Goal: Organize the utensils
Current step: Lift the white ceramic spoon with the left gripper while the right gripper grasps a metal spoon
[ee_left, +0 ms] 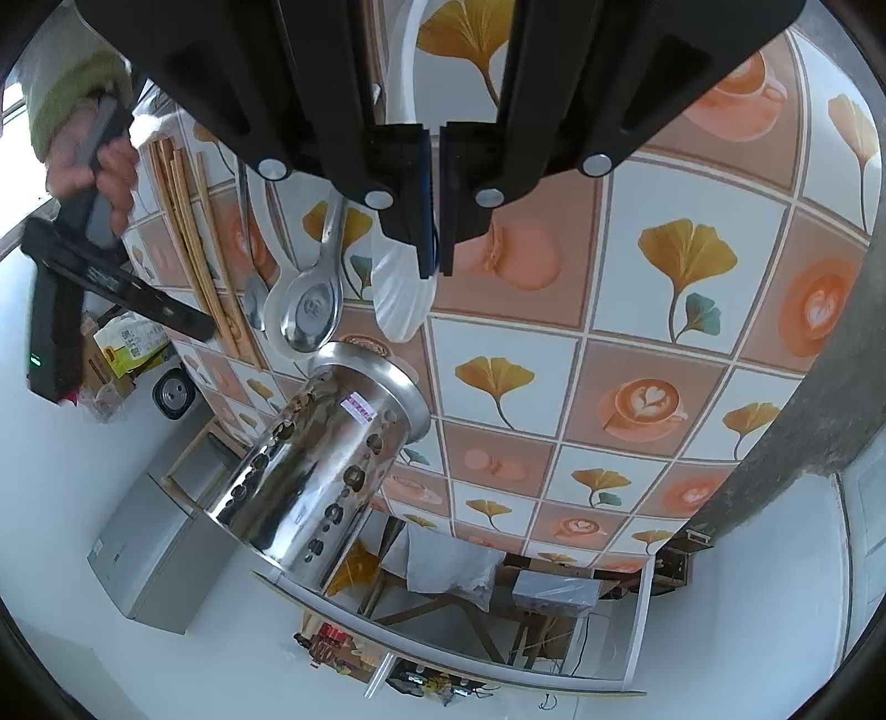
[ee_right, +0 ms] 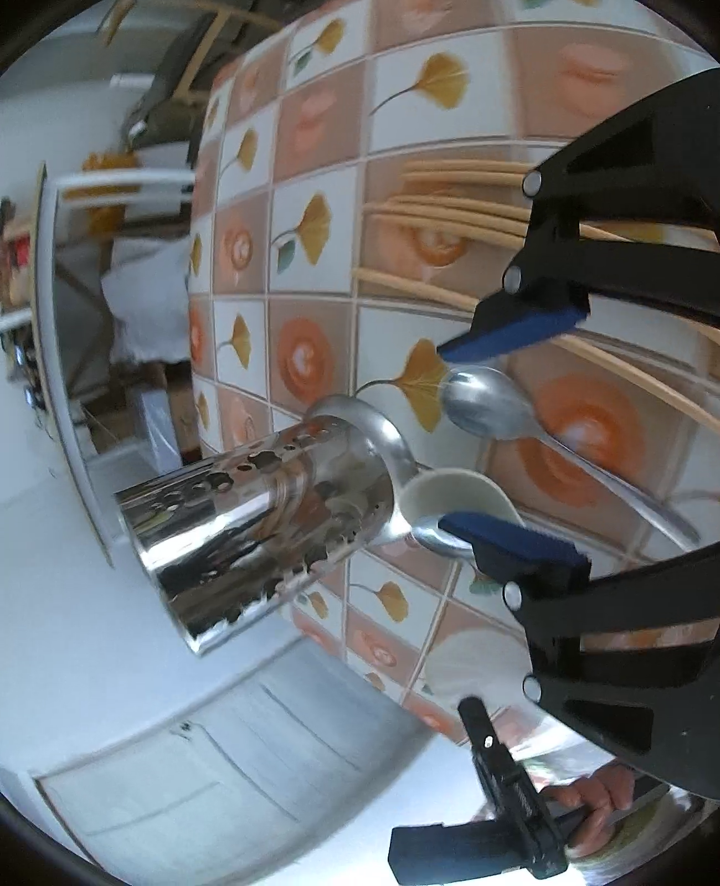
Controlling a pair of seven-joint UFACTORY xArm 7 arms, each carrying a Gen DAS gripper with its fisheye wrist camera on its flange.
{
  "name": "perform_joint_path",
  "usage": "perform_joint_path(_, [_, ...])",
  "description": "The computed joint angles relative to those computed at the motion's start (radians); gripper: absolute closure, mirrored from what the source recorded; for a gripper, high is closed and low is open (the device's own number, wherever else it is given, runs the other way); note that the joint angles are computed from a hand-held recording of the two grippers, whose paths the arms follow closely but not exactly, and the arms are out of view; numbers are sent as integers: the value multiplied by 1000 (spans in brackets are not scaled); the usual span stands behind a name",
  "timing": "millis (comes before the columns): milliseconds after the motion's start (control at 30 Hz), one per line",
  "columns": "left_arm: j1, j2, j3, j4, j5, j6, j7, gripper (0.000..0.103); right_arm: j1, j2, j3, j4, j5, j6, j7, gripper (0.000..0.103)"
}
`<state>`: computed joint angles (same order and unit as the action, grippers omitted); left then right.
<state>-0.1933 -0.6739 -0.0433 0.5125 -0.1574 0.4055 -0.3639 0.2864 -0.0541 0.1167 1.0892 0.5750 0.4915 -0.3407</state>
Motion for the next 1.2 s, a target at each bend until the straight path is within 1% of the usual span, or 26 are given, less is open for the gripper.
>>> perform_joint_path(67, [-2, -3, 4, -1, -1, -2, 3, 102, -6, 48, -8, 48, 27, 39, -61, 61])
perform_joint_path(100, [-4, -3, 7, -2, -4, -4, 5, 102, -14, 66, -7, 67, 31, 59, -75, 63])
perform_joint_path(167, [-4, -4, 8, -4, -5, -7, 5, 102, -34, 113, -5, 115, 36, 116, -100, 70])
perform_joint_path(267, [-5, -2, 11, -3, -8, -9, 10, 102, -61, 146, 5, 144, 26, 162, -105, 73])
perform_joint_path(400, [-6, 1, 13, -1, -11, -9, 14, 102, -87, 152, 15, 147, 51, 212, -146, 74])
perform_joint_path(600, [-5, 7, 13, 2, -14, -9, 18, 102, -99, 152, 17, 153, 56, 246, -172, 76])
perform_joint_path(633, [-5, 8, 13, 3, -13, -9, 19, 102, -100, 152, 16, 155, 53, 251, -174, 79])
perform_joint_path(667, [-5, 9, 12, 3, -13, -10, 19, 102, -101, 152, 15, 157, 47, 257, -174, 85])
perform_joint_path(700, [-4, 11, 11, 3, -12, -11, 19, 102, -102, 153, 15, 161, 43, 270, -175, 87])
perform_joint_path(767, [-2, 16, 7, 4, -11, -14, 15, 102, -103, 160, 15, 168, 40, 275, -179, 93])
perform_joint_path(833, [-2, 17, 6, 4, -10, -14, 13, 102, -104, 156, 16, 163, 42, 272, -183, 96])
perform_joint_path(967, [-1, 20, 6, 3, -10, -19, 8, 102, -98, 127, 16, 141, 43, 255, -174, 100])
perform_joint_path(1033, [0, 15, 6, 3, -9, -17, 6, 102, -88, 98, 12, 117, -6, 226, -126, 101])
perform_joint_path(1133, [1, -5, 5, 3, -4, -16, 6, 102, -76, 36, 8, 75, -45, 192, -70, 102])
perform_joint_path(1200, [2, -20, 5, 4, -2, -13, 7, 102, -65, -18, 9, 38, -130, 150, 18, 102])
